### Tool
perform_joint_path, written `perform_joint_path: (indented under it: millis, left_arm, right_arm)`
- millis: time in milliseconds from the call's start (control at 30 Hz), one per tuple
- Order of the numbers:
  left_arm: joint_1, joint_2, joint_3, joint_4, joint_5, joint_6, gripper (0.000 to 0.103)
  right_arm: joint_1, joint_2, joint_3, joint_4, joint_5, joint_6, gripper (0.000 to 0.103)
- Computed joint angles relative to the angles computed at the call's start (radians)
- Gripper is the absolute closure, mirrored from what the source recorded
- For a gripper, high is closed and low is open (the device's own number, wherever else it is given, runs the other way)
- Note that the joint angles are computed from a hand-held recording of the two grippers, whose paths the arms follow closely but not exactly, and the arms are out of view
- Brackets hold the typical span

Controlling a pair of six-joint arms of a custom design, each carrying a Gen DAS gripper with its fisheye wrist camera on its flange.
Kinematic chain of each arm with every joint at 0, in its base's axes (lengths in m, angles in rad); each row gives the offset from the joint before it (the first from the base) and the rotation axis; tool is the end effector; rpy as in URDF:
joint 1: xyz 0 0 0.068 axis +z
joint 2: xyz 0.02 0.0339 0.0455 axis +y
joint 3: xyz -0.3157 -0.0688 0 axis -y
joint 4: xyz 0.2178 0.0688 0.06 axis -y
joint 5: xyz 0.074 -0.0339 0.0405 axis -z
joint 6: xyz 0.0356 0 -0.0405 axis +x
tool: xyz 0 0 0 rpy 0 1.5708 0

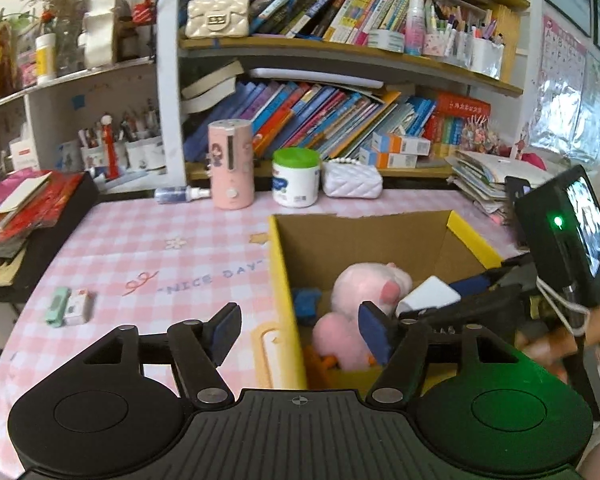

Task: Organize objects
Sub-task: 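Lower the charger and pink plush into the yellow box and open both tools, then withdraw both tools from the box toward the small green and white items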

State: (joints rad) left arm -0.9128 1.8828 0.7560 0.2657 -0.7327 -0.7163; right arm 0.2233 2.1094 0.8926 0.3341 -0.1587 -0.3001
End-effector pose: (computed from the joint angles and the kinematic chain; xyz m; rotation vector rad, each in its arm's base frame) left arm 0.2207 -0.2466 0.1668 -0.0932 2.1679 -0.0134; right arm 0.3723 0.0903 0.1167 -0.6996 2.3427 0.1606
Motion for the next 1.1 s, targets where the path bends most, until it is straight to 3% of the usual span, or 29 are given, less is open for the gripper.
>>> perform_joint_path:
  millis: [167,267,533,733,867,1100]
  left_arm:
    - [-0.021,-0.017,-0.063,0.026,0.004,-0.024,0.033]
    - [-0.05,-0.035,-0.111,0.078,-0.027,-0.018,0.023]
    - [-0.109,-0.078,-0.188,0.09,-0.087,-0.046,0.02]
    - [-0.17,-0.121,-0.254,0.012,-0.121,-0.175,0.019]
    - [-0.211,-0.155,-0.297,-0.044,-0.133,-0.265,0.019]
    - [-0.285,-0.201,-0.358,-0.179,-0.126,-0.437,0.017]
  right_arm:
    - [0.005,0.001,0.012,-0.023,0.022,0.027,0.036]
    - [0.006,-0.039,-0.051,0.049,0.039,0.078,0.029]
    - [0.026,-0.249,-0.338,0.304,0.117,0.237,0.029]
    - [0.106,-0.392,-0.57,0.493,0.277,0.404,0.022]
    - [0.247,-0.431,-0.696,0.576,0.437,0.493,0.022]
    - [0.526,-0.43,-0.756,0.473,0.657,0.702,0.022]
